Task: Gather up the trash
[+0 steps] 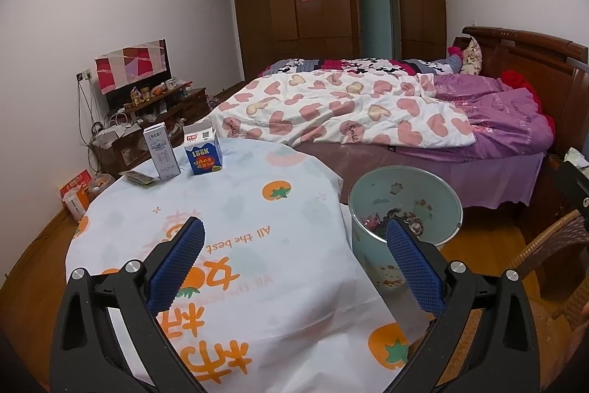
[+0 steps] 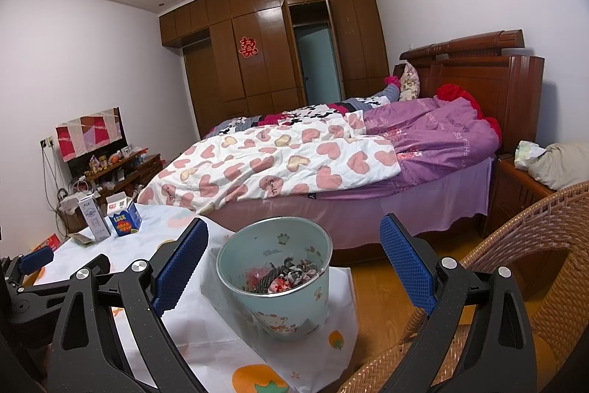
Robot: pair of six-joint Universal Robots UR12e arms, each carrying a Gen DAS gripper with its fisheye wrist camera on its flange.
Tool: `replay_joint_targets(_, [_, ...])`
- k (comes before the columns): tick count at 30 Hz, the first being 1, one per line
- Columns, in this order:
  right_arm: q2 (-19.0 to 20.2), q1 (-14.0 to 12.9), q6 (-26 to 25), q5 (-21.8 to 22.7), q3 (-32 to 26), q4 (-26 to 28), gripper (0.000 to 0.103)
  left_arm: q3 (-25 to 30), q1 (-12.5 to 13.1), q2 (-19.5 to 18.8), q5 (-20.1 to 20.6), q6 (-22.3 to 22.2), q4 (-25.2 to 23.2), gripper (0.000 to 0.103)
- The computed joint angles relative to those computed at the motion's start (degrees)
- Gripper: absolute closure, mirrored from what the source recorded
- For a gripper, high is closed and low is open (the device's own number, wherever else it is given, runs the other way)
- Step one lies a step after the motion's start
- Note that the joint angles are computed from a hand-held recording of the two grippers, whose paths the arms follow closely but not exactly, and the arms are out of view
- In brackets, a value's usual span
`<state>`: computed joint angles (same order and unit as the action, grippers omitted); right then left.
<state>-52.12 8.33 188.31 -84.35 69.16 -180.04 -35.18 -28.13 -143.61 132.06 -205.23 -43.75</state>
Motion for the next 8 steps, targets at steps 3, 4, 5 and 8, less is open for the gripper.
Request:
replay_joint_targets(3, [-0.1, 0.2, 0.3, -0.3, 0.4, -0.1, 0.01, 0.5, -0.1, -0.3, 1.0, -0.2, -0.4, 0.006])
replay_joint_targets(4, [-0.1, 0.2, 0.4, -0.5, 0.6, -0.2, 0.01, 0.5, -0.1, -0.3, 1.0, -0.3, -0.5, 0.006])
replay_joint_targets(5, [-0.1, 0.3, 0.5, -0.6, 0.7, -0.2, 0.01, 0.6, 0.0, -0.3, 0.8, -0.5, -0.7, 0.006])
replay_joint_targets(8, [-0.1, 0.4, 0.9, -1.0, 0.7, 0.3, 0.01, 0.5, 0.1, -0.2, 0.6, -0.9, -1.3, 0.006])
